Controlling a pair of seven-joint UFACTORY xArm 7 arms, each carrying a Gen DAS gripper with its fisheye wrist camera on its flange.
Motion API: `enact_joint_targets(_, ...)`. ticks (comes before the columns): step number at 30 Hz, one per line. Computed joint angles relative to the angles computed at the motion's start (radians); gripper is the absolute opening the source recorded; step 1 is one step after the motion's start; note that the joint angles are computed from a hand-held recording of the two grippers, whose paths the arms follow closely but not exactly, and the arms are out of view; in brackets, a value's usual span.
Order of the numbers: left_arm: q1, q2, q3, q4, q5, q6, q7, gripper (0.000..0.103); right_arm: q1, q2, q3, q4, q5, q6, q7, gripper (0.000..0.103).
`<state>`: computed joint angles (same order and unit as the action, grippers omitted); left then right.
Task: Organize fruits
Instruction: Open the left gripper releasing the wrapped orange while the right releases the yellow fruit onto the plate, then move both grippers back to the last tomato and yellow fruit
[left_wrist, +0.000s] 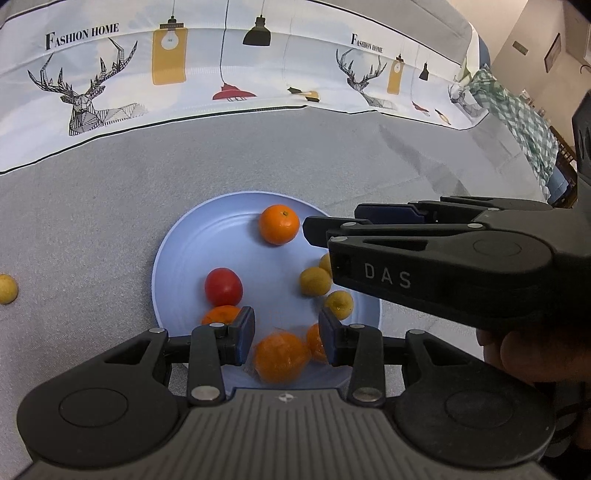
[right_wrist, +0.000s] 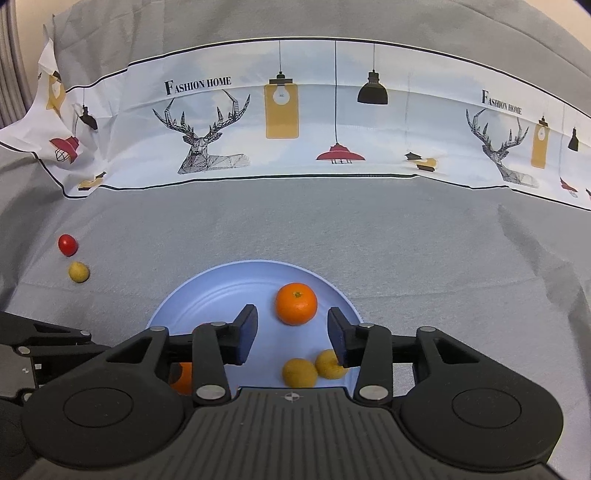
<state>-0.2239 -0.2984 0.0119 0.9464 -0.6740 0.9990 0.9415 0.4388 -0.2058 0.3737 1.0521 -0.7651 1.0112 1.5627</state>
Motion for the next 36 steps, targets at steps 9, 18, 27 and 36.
enact_joint_targets(9, 0.001, -0.002, -0.001, -0.002, -0.002, -0.015, -0.006, 0.032, 0.003, 0.008, -0.001, 0.006, -0.001, 0.008, 0.008, 0.046)
enact_joint_targets(18, 0.006, -0.002, 0.006, 0.001, -0.005, -0.031, -0.010, 0.025, 0.001, -0.001, -0.001, -0.003, 0.002, 0.020, 0.023, 0.046)
enact_joint_targets(27, 0.018, -0.003, 0.017, 0.012, -0.010, -0.057, -0.015, 0.022, 0.009, 0.028, 0.008, 0.021, -0.035, 0.027, 0.064, 0.045)
enact_joint_targets(36, 0.054, 0.029, 0.033, 0.057, -0.014, -0.129, -0.066, 0.014, 0.047, 0.101, 0.000, 0.098, -0.137, 0.064, 0.177, 0.018)
